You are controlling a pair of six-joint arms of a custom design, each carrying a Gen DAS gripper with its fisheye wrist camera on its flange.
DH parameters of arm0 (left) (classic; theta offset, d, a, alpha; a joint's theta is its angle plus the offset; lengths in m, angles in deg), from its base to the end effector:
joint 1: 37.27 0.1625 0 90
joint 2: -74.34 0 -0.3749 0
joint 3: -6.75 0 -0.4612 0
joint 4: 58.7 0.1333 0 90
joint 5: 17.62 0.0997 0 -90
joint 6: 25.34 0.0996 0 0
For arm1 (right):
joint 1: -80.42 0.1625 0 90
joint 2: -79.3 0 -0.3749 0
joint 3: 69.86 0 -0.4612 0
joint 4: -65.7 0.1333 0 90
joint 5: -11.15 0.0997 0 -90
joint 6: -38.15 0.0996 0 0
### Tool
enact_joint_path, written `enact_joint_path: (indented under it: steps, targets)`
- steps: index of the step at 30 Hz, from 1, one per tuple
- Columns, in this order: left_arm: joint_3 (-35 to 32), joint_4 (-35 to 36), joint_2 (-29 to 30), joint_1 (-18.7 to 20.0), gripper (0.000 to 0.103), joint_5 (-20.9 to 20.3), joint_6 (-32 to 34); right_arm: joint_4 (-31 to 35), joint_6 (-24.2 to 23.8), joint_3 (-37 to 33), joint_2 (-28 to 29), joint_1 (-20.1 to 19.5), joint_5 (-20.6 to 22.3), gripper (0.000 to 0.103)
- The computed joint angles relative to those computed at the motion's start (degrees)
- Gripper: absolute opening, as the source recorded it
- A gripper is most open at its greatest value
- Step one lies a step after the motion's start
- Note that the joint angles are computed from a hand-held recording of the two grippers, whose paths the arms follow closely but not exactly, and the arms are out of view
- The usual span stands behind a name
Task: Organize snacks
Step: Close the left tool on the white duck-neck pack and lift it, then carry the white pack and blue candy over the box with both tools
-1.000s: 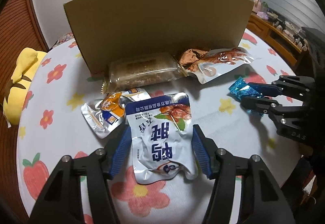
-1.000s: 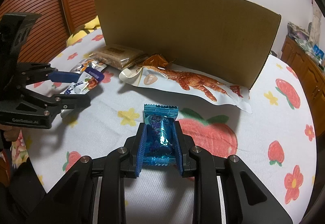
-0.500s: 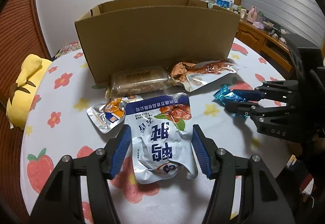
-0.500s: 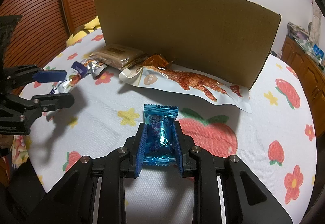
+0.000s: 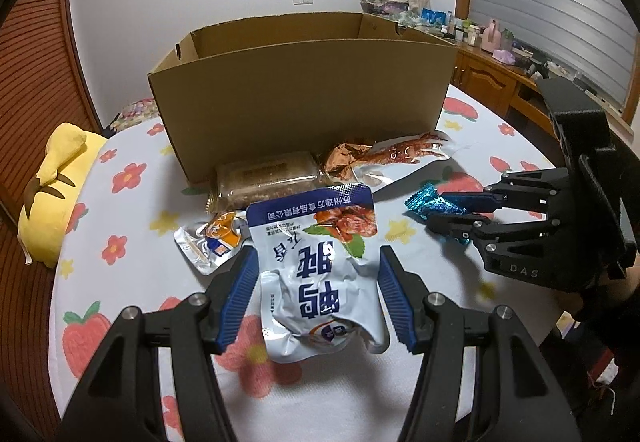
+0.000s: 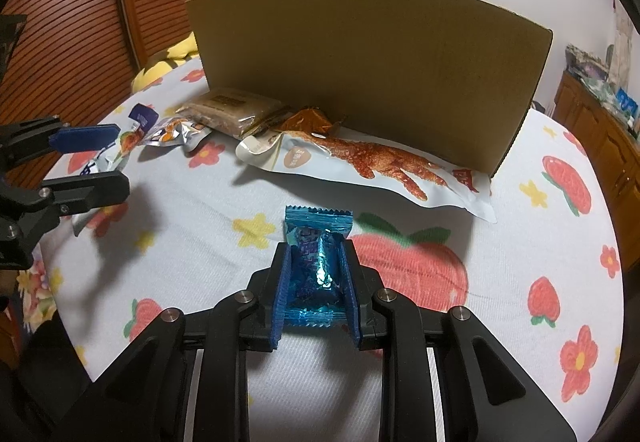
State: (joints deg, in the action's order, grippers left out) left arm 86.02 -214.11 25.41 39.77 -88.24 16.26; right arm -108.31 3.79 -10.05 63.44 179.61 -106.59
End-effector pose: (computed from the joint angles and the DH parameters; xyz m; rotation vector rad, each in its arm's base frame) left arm -0.0128 -0.7974 0.1926 1.0618 2.3635 -0.6828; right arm 0.2177 -0.8012 -0.0584 0.6985 -2.3383 0.7340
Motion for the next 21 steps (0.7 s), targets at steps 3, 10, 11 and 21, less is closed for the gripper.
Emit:
enact_joint_path:
  steps: [3,10,11,21]
  targets:
    - [0.2,-0.2,-0.3,0.0,0.06,-0.4,-0.2,-0.6,0.2,0.3,-0.1,-0.1,0.6,0.02]
    - [0.8,-1.2,-1.1,0.0,0.06,-1.5,-0.4,-5.9,-0.8,2.1,-0.6,-0.2,2.4,0.02]
    - [0.9,-1.4,-1.3,-0.1,0.06,-1.7,-0.4,-7.0,-0.9,2.4,-0.6,-0.3,2.8,0.02]
    - [1.4,-3.8,-1.8,-0.4,0.06,-2.8,-0.2,-13.2,-1.8,3.8,-0.6,-0.4,4.6,0.02]
